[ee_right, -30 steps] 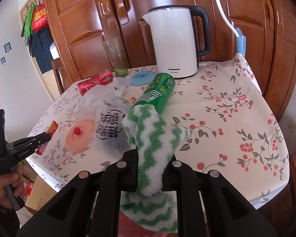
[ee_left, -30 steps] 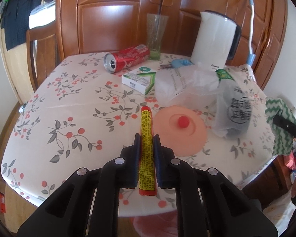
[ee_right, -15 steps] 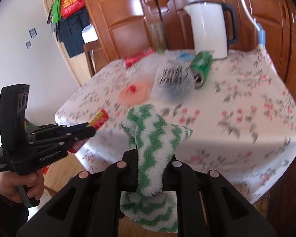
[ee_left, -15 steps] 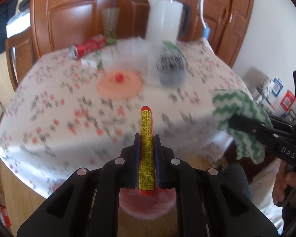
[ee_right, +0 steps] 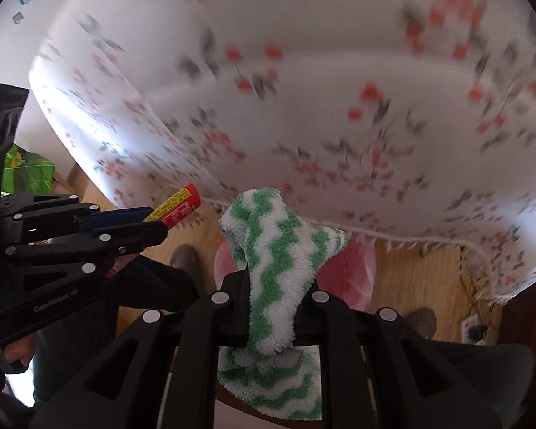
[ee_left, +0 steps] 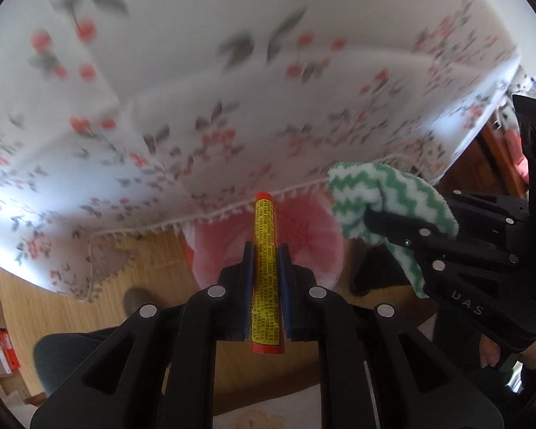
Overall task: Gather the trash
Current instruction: 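Carry the yellow tube and striped cloth down over the pink bin and release both, then grasp the scrubber bag with the right tool while the left tool grasps the peach lid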
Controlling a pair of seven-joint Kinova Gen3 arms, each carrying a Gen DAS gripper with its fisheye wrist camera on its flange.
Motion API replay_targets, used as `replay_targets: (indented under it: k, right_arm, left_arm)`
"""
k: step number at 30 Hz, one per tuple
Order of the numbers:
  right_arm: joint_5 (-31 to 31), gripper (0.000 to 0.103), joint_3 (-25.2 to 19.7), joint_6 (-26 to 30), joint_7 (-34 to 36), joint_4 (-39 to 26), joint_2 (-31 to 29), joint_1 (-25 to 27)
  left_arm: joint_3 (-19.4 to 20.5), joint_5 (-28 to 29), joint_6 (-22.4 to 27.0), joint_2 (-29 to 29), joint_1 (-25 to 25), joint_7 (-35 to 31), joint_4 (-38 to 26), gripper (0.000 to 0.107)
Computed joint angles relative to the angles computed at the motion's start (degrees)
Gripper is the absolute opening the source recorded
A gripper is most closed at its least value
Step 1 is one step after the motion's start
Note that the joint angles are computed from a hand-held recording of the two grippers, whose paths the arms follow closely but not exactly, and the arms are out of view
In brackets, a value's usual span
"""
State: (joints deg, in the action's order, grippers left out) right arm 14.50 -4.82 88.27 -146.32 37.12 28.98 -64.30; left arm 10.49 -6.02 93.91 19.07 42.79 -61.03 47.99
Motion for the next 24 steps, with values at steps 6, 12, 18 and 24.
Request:
replay_targets:
  k: [6, 12, 18, 24]
  right_arm:
    - [-3.9, 0.012, -1.8, -6.4, 0.4, 8.9, 1.1, 3.9]
    - [-5.9, 0.028, -2.6, -12.4, 2.1, 14.0, 2.7, 6.3]
    - [-4.9, 0.073, -1.7, -12.8, 2.3, 14.0, 4.0, 6.2]
    - [-2.4, 0.073, -1.1, -11.9, 0.8, 14.1, 1.1, 4.3]
  left_arm:
    - [0.3, 4.1, -3.9, 2.1, -3.2, -1.2, 7.0, 0.014]
    - [-0.2, 5.3, -4.9, 5.0, -4.4, -1.0, 7.6, 0.018]
    - [-0.7, 4.8, -5.5, 6.2, -4.4, -0.6, 7.1, 0.045]
    - [-0.9, 4.0, -5.3, 4.1, -3.9, -0.1, 6.4, 0.049]
